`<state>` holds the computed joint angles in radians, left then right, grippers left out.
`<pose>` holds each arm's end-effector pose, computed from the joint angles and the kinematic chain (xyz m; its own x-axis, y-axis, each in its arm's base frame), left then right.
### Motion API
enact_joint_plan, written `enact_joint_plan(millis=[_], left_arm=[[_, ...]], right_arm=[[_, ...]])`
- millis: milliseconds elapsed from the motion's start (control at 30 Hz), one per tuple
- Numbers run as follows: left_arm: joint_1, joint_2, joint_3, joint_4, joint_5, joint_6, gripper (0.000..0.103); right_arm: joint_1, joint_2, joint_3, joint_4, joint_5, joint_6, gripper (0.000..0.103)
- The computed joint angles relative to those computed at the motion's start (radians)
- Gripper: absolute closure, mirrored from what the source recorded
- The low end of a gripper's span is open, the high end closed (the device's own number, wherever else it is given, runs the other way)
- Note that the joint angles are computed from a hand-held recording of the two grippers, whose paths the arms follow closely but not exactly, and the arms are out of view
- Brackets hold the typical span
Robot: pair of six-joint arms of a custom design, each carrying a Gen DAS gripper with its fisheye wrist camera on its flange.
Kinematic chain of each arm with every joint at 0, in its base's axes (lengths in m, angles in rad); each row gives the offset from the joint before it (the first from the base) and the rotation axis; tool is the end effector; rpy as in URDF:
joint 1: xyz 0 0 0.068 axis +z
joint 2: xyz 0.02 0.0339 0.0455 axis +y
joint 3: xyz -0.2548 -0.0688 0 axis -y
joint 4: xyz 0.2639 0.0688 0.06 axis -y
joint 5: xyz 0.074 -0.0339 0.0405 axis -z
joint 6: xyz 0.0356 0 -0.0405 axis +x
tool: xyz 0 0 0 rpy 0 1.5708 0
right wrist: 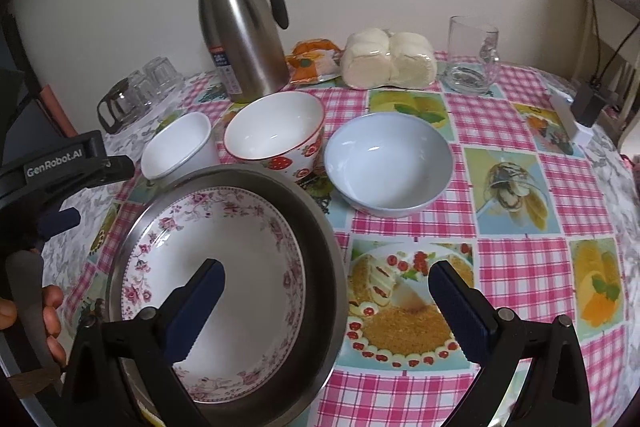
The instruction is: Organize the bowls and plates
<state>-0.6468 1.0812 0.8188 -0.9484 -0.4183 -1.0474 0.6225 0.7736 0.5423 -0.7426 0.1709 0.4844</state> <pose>0.1748 -0.1139 0.2282 -0.7514 -0.4244 -0.5053 -0.4287 0.8961 -0.1151 0.1414 0.0940 0.1992 -0.8260 -0.0280 -0.5629 -0.1268 0.9824 0.1373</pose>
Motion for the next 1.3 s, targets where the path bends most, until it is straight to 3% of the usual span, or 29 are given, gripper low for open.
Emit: enact_joint_plan(millis=[367,700,1067,1300], left_arm=[[0.074,-0.081,-0.034,0.091,0.114,0.148,0.004],[0.150,-0.118,-0.097,0.175,0.305,0.257,0.004],[0.321,-0.152,-0.158,0.237,0.404,0.377,0.004],[0.303,-0.162,-0.144,0.296,0.367,0.418,0.004]], right_arm=[[0.075,-0.006,0.026,-0.067,0.108,0.120,0.000],[0.130,0.023,0.069,-0.160,0.224,0.238,0.000],[0.111,0.108,0.126,-0.149,0.237,0.251,0.000],[0.030,0.155,0.186,-0.126,0.213,0.222,0.000]])
